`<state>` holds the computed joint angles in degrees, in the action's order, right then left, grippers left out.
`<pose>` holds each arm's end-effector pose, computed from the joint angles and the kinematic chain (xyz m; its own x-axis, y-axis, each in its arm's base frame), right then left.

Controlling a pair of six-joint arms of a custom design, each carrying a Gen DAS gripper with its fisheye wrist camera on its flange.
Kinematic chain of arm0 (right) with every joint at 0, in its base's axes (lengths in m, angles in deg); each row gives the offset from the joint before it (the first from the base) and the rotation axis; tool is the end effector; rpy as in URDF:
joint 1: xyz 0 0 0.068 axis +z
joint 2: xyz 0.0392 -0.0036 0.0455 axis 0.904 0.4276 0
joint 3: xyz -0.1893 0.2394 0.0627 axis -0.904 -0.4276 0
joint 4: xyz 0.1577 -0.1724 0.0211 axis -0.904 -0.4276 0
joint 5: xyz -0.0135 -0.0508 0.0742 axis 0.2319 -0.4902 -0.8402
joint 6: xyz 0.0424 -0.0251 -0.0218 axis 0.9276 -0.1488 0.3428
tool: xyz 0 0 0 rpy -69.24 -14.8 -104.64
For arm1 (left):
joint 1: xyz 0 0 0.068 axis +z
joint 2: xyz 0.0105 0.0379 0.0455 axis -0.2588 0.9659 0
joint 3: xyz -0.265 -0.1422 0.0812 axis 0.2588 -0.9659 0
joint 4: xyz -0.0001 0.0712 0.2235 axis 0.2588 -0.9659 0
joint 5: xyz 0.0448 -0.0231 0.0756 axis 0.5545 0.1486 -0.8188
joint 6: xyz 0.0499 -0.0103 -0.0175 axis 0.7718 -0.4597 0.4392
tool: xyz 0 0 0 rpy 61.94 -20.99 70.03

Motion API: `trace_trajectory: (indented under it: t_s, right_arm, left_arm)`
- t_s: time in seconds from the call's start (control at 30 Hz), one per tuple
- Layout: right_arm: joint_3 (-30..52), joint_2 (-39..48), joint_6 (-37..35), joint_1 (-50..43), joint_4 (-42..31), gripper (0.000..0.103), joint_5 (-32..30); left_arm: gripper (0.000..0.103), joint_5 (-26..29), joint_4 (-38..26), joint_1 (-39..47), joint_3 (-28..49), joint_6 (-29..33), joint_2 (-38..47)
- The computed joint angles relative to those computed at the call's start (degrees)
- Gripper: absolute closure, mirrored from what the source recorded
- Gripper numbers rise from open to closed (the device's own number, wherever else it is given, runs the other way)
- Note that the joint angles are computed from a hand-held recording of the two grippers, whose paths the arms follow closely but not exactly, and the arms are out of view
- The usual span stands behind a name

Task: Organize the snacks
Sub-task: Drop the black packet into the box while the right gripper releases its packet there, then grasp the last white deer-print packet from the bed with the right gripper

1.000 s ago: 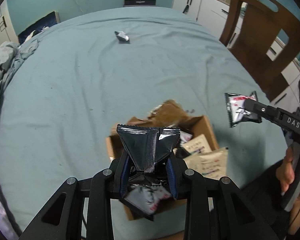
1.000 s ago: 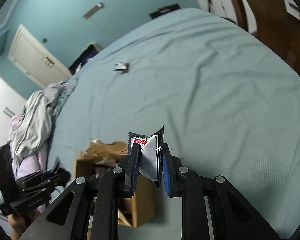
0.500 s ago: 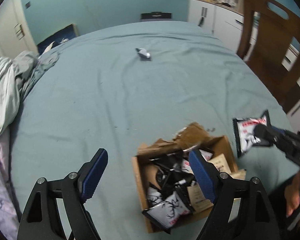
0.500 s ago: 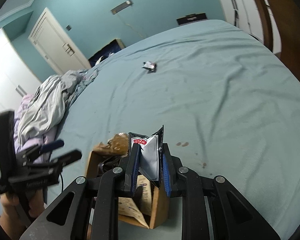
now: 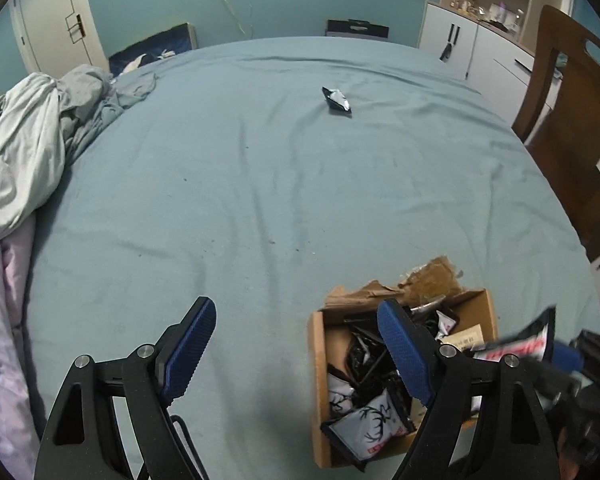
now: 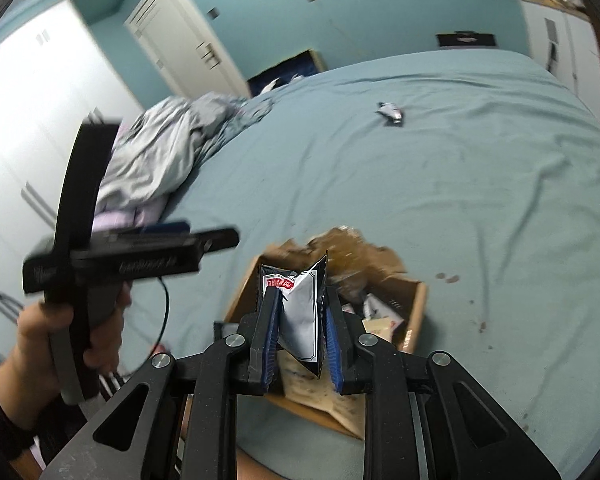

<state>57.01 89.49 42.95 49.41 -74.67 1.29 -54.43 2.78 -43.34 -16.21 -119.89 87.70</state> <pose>0.3024 -0.0545 0.2159 -0.7327 -0.1979 -0.6511 -0.5713 0.6988 0.4305 0.3086 -0.1564 0.2387 -0.8816 -0.0862 -0.4641 -0.0911 0.9958 -0.0119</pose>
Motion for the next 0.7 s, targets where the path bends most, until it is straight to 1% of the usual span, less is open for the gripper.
trace_trajectory:
  t_s: [0.1,0.17,0.23,0.3,0.33,0.37,0.4,0.47,0.6,0.7]
  right_arm:
    - [-0.30,-0.12,-1.65,0.58,-0.72,0.082,-0.08]
    - [0.63,0.73,-1.51,1.08,-2.05,0.081,-0.14]
    - [2.25,1.88,-0.45,1.25,-3.53,0.070,-0.37]
    - [2.76,2.33,2.08,0.69,-2.55,0.035,-0.33]
    - [1.33,1.40,4.56,1.11,0.01,0.029,0.38]
    - [0.90,1.01,6.37,0.90,1.77,0.026,1.08]
    - [0.27,0.73,7.90,0.66,3.70,0.026,1.44]
    - [0.75,1.02,9.55,0.28,4.67,0.026,2.39]
    - [-0.23,0.13,14.50,1.47,8.43,0.026,8.45]
    - [-0.83,-0.43,16.89,2.23,10.08,0.026,10.96]
  left_arm:
    - [0.019,-0.17,0.25,0.14,-0.17,0.01,-0.24]
    - [0.019,-0.38,0.31,0.07,-0.26,-0.02,-0.30]
    - [0.019,-0.54,0.36,-0.04,-0.36,0.02,-0.32]
    - [0.019,-0.73,0.31,-0.14,-0.30,0.12,-0.25]
    - [0.019,-0.87,0.27,-0.21,-0.25,0.12,-0.23]
    - [0.019,-0.91,0.28,-0.23,-0.20,0.15,-0.21]
    - [0.019,-0.91,0.28,-0.26,-0.13,0.24,-0.16]
    - [0.019,-1.09,0.19,-0.39,0.02,0.28,0.00]
    - [0.019,-1.44,-0.11,-0.59,0.35,0.15,0.20]
    - [0.018,-1.58,-0.17,-0.70,0.50,0.02,0.32]
